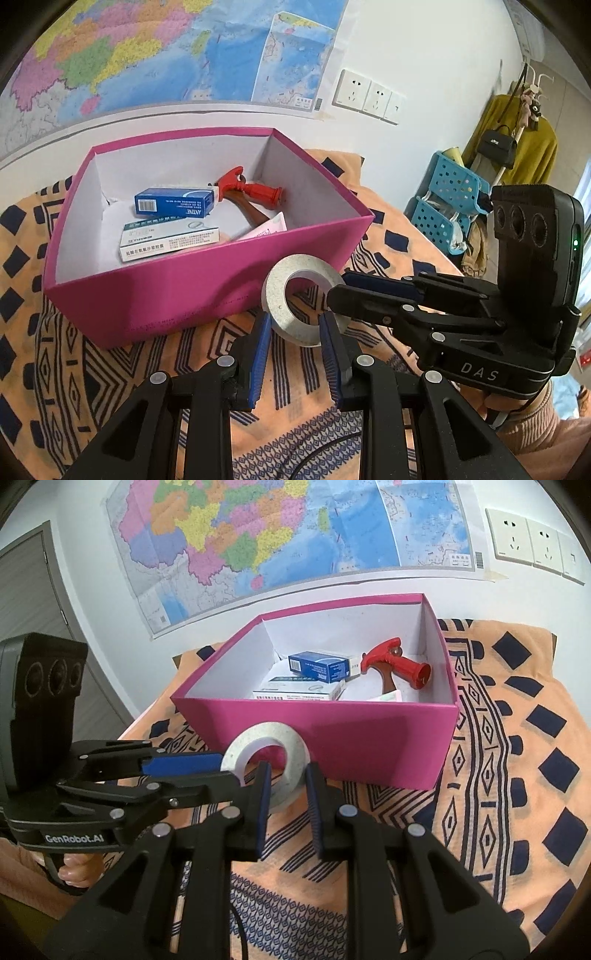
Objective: Organize rigid objects
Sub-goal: 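Lift and carry the tape roll over the magenta box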
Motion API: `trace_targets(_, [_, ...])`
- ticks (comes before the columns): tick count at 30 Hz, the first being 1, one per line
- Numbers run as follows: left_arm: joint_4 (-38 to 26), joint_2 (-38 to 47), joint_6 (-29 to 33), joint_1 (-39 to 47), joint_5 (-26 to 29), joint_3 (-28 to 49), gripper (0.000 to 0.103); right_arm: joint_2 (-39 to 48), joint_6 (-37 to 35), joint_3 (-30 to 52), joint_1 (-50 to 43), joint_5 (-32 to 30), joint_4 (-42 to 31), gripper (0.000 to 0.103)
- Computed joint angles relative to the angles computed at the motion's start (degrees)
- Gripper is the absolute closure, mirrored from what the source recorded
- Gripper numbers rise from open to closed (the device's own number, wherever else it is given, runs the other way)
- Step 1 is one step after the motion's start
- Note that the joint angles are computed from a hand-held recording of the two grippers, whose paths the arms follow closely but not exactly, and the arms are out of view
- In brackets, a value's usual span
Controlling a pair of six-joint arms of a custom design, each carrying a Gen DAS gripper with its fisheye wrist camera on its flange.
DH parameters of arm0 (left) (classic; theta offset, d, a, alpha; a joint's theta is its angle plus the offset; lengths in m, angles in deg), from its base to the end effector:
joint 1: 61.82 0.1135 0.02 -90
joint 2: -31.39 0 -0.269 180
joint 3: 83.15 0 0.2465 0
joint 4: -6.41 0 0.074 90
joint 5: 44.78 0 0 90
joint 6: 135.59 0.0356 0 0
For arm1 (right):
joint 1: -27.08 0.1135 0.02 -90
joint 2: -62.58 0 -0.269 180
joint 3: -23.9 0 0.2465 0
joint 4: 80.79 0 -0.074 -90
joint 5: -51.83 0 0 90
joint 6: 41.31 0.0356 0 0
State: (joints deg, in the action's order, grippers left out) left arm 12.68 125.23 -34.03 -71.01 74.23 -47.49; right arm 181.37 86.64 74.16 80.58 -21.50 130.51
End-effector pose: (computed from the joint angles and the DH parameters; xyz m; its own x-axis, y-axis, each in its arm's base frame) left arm 0.2271 -0.0542 0.0897 -0.6740 0.2866 -0.6809 0.5819 0.7738 -0.2503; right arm 0.2020 0.2559 0.0544 -0.6738 0.0798 -0.7346 -0.2788 0.8932 0.3528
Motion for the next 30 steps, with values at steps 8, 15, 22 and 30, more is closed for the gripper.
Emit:
trace_targets(8, [0.3, -0.7, -0.2, -0.4, -0.7, 0.2, 0.077, -0.6, -0.9, 0.1, -0.5, 0.2, -0.3, 0.081])
trace_targets(15, [0.2, -0.7, -0.3, -0.3, -0.8, 0.8, 0.077, -1.2, -2.0, 0.6, -1.0, 0.2, -0.8, 0.081])
trace_targets(22, [0.1, -1.1, -0.7, -0.4, -1.4, 2.2, 0.077, -2.1, -3.6, 1.0, -1.9, 0.1, -0.8, 0.081])
trace_targets(30, [-0.1, -0.7, -1.2, -0.4, -1.8, 4.0, 0.077, -2.8, -5.4, 1.9, -3.0, -0.3, -1.5, 0.081])
